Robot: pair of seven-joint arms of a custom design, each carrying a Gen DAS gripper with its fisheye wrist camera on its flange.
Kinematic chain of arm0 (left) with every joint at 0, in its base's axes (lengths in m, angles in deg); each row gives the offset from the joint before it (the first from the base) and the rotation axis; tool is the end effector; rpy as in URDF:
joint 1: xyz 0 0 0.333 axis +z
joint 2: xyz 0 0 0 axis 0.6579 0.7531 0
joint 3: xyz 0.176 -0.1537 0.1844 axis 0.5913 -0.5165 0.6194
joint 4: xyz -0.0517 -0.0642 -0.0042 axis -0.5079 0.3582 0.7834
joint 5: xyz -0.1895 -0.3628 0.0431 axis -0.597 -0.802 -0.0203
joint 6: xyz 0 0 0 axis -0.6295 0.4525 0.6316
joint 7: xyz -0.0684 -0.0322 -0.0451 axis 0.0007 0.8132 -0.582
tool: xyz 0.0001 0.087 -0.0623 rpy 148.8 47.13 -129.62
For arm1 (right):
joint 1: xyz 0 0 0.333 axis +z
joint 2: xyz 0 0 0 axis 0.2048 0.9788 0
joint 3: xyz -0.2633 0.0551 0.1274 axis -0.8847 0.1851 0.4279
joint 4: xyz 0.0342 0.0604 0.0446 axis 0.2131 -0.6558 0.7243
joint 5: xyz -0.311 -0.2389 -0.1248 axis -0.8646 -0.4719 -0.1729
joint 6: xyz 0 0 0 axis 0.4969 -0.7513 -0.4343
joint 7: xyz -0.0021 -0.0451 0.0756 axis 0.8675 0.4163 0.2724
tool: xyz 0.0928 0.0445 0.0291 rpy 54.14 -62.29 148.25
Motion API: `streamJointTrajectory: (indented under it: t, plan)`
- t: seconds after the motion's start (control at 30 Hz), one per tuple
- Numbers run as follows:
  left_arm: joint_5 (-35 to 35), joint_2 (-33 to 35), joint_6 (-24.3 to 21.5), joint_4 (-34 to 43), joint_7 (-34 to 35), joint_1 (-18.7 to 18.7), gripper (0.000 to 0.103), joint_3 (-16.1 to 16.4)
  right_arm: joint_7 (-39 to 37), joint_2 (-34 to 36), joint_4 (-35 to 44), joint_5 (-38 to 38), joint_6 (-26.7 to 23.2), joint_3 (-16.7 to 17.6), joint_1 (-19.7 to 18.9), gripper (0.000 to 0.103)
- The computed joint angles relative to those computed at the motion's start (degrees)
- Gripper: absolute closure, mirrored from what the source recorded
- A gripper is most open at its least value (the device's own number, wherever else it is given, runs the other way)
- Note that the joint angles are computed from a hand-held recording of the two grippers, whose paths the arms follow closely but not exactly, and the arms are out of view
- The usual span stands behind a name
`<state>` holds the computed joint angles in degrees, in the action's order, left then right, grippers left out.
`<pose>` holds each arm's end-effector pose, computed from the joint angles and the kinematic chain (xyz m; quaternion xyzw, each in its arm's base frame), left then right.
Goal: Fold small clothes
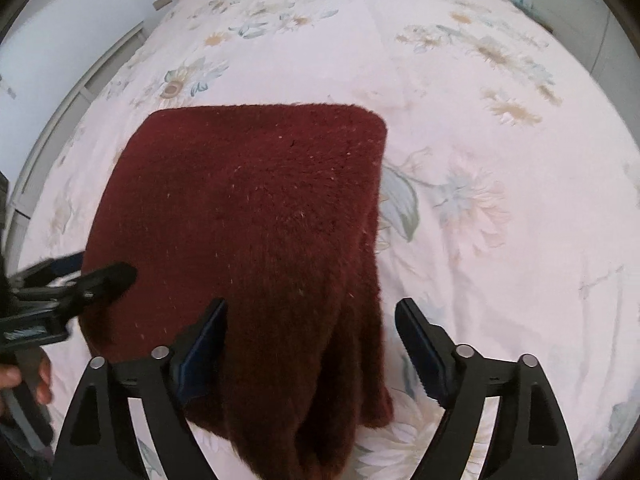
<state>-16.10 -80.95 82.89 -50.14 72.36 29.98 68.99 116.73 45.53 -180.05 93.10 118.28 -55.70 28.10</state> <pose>0.4035 -0.2312 0.5149 -0.7843 0.5833 -0.1954 0.0803 0.4878 0.1317 0.5200 -0.8378 0.5022 -0.0057 0.2140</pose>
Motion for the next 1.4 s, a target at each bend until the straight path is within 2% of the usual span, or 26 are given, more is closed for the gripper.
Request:
streamJointTrajectory:
  t: [0.1,0.17,0.23,0.33,0.37,0.43,0.53,0.63,0.7,0.77,0.87,1.0,1.23,1.4]
  plan:
    - [3.04,-1.41,-4.60,1.28,-1.59,1.04,0.002,-1.49,-0.35,-2.12,-2.07,-2.01,2.68,0.52,-0.25,0.008]
    - [4.02,-2.60,-6.14,1.21,-2.12,0.91,0.001,-1.74,-0.21,-3.57,-3.41,-2.87,4.03,0.30,-0.27,0.001]
    - [4.77,-3.90,-7.19,0.67,-3.15,1.12,0.001,-1.94,-0.43,-5.16,-5.06,-2.62,5.44,-0.52,-0.18,0.001]
    - [6.08,-5.97,-5.69,-1.95,-5.02,0.31,0.001,-2.10,0.42,-6.10,-6.76,-3.09,7.99,-0.70,-0.10,0.001]
    - [6.26,-4.58,-4.57,-1.54,-5.33,1.53,0.001,-3.20,0.65,-6.34,-7.35,-3.33,8.82,-0.86,-0.12,0.001]
    - [7.30,-4.41,-6.95,-0.93,-5.17,1.81,0.001,-2.83,0.87,-6.62,-8.16,-3.69,9.23,-1.50,-0.23,0.001]
    - [10.91,-3.35,-4.85,-2.05,-7.82,2.36,0.000,-5.11,1.50,-5.71,-8.90,-3.75,10.64,-1.79,-0.24,0.001]
    - [11.62,-3.10,-1.83,-4.03,-7.90,2.17,0.000,-4.00,1.51,-5.02,-9.69,-4.02,11.35,-1.99,-0.13,0.001]
    - [10.92,-4.69,-2.44,-4.38,-8.13,1.54,0.001,-3.53,1.75,-5.40,-9.90,-3.17,11.00,-2.30,0.03,0.001]
    - [9.91,-6.73,-5.10,-3.52,-8.76,0.72,0.001,-3.73,1.41,-7.05,-10.10,-2.20,10.28,-2.74,0.33,0.001]
    - [10.50,-8.52,-10.23,-0.80,-11.03,1.54,0.001,-4.81,1.09,-10.51,-10.89,-2.13,10.07,-2.95,0.38,0.001]
    - [10.31,-12.49,-13.24,0.58,-12.86,1.14,0.001,-5.04,1.58,-16.55,-12.19,-2.83,8.38,-3.94,0.26,0.001]
    - [11.33,-18.06,-23.74,4.29,-13.93,0.16,0.001,-7.93,3.06,-26.93,-14.06,-6.72,4.38,-5.28,-1.58,0.001]
    - [10.63,-21.30,-29.17,5.16,-15.53,-0.78,0.001,-9.35,3.77,-30.61,-14.66,-9.44,1.87,-6.00,-2.50,0.001]
